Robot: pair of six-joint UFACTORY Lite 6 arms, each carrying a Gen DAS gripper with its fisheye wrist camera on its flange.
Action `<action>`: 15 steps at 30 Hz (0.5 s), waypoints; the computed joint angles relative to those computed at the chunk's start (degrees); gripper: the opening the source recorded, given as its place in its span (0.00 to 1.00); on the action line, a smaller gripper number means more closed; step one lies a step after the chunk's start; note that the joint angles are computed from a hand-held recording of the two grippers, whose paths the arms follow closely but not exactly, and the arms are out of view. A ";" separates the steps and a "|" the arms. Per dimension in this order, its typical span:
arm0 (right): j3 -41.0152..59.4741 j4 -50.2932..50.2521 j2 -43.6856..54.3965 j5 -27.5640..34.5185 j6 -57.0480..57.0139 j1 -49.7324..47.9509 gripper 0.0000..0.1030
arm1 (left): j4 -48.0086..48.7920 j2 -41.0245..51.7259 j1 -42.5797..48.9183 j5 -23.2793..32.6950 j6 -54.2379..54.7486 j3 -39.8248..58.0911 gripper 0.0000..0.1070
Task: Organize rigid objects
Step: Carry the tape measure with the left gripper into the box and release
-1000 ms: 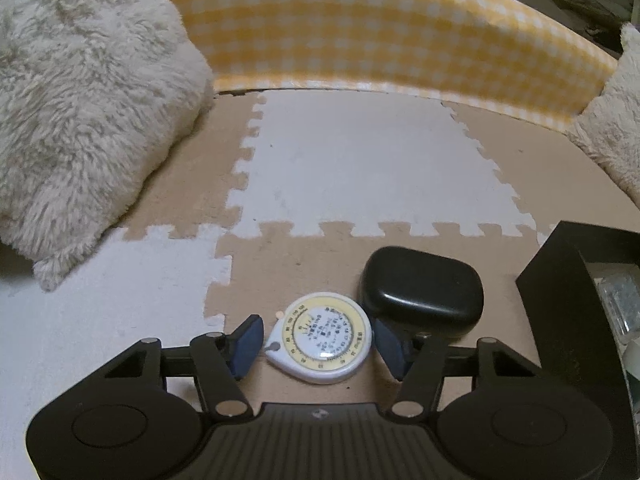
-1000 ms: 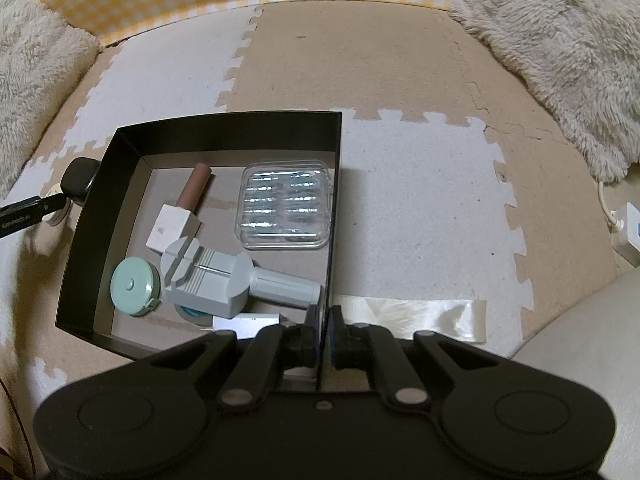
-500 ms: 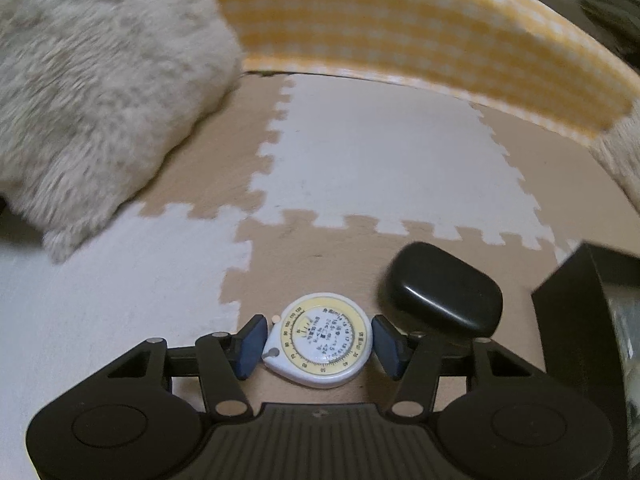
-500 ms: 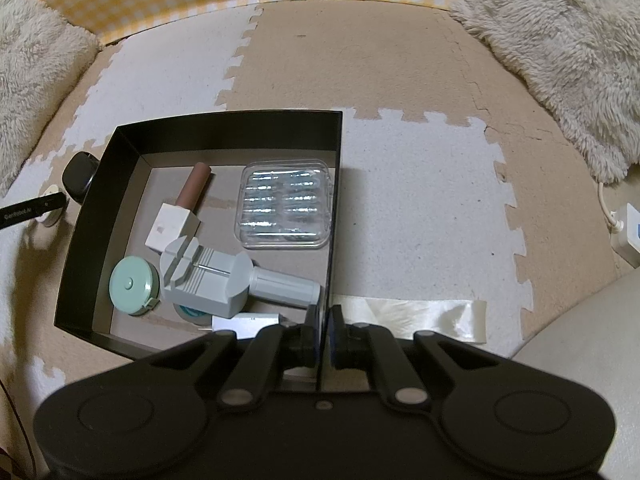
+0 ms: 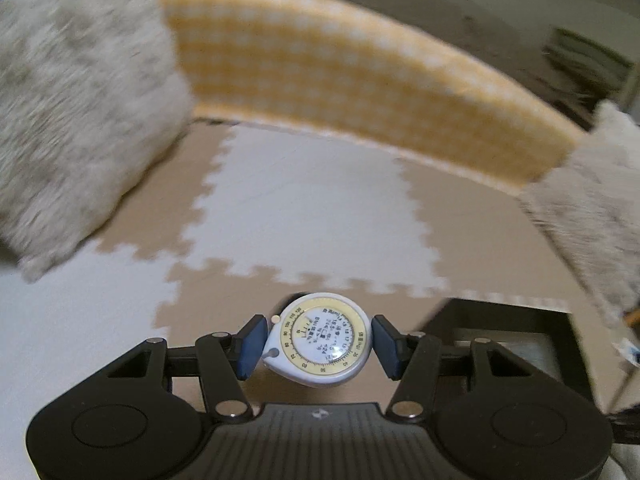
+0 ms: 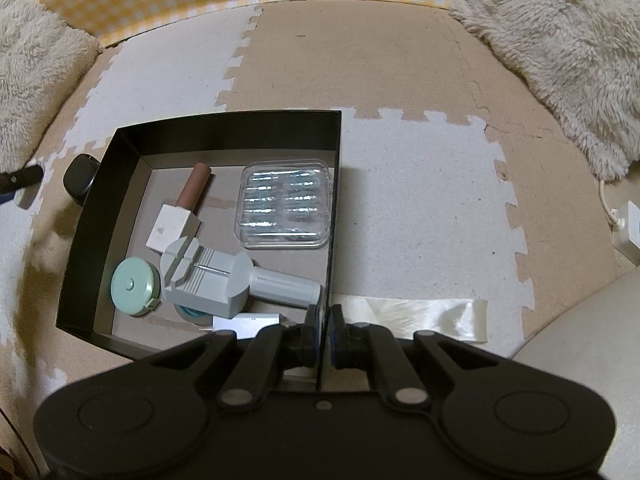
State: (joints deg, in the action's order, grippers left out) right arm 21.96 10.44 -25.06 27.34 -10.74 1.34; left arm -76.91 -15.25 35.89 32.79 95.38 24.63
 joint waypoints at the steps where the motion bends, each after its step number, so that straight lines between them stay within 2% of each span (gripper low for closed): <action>1: 0.02 0.05 0.01 0.02 -0.04 -0.04 0.05 | 1.12 -2.50 -1.49 0.87 -1.75 -0.95 0.54; 8: 0.00 0.03 -0.01 0.01 -0.01 -0.02 0.05 | 5.00 -14.99 -16.18 3.12 -12.50 -6.91 0.54; 12: -0.01 -0.22 -0.16 0.17 0.14 0.05 0.05 | 2.24 -15.93 -24.15 2.65 -12.74 -9.34 0.54; 15: -0.02 -0.02 -0.33 0.39 -0.03 -0.05 0.05 | 0.04 -14.71 -30.52 0.30 -11.01 -10.97 0.54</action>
State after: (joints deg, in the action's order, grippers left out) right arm 21.94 10.42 -25.39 27.73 -10.78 1.29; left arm -76.87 -29.96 5.37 33.09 84.37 13.66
